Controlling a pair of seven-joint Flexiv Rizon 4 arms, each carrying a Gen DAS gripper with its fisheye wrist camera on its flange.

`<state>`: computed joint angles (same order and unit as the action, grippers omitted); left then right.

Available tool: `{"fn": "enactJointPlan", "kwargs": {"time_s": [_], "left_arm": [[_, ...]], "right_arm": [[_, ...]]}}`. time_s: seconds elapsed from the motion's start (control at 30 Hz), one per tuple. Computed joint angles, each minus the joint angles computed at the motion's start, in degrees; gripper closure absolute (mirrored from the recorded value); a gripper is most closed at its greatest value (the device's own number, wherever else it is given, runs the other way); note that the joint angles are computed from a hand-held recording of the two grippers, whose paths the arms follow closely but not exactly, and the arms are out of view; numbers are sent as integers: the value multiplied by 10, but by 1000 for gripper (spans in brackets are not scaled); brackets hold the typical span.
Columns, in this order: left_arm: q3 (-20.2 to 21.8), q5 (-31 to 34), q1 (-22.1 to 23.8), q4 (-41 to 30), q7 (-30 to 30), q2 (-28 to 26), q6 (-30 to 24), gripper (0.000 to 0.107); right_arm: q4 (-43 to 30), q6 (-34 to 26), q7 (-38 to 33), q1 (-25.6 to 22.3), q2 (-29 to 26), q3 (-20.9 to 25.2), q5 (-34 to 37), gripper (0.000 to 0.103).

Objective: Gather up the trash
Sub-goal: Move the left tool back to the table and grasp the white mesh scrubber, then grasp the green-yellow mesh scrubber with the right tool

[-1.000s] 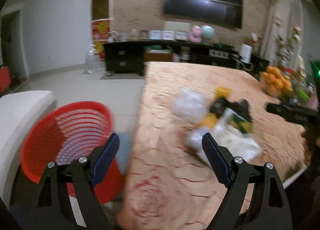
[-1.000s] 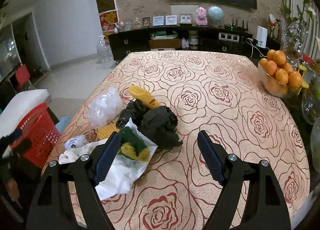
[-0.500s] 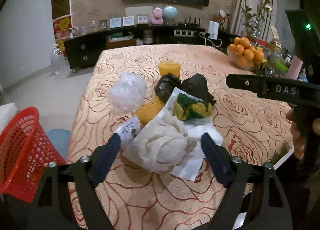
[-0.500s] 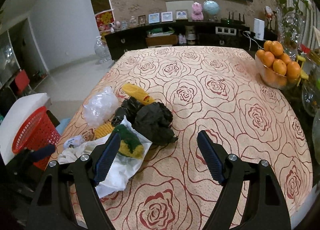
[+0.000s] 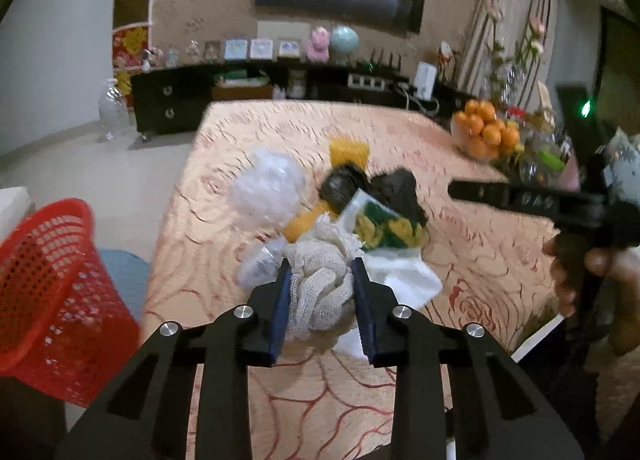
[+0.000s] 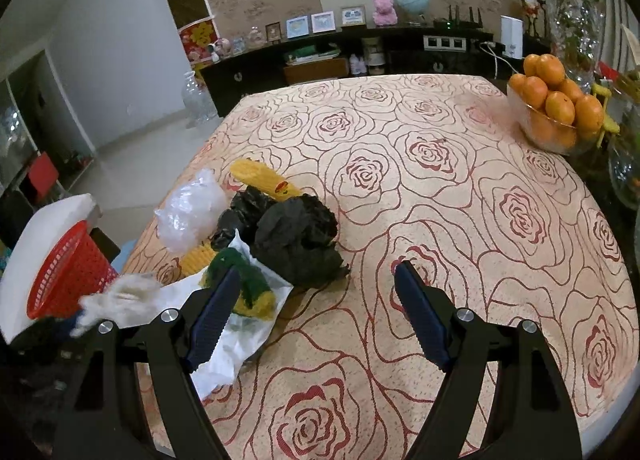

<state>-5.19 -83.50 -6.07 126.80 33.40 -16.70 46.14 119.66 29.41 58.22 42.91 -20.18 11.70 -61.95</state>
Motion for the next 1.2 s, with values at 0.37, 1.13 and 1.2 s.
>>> {"fn": "enactJointPlan", "kwargs": {"time_s": [0.37,1.13,1.2], "left_arm": [[7,-66,17,-38,-10,-9,8,79],[7,-84,24,-56,-12,-21,34,79],[7,-89,24,-56,-11,-20,35,79]], "right_arm": [[-50,30,-83,-6,-50,-29,-64,27],[-58,117,-110,-2,-75,-67,-55,58],[-52,95,-96,3,-62,-63,-70,58]]}}
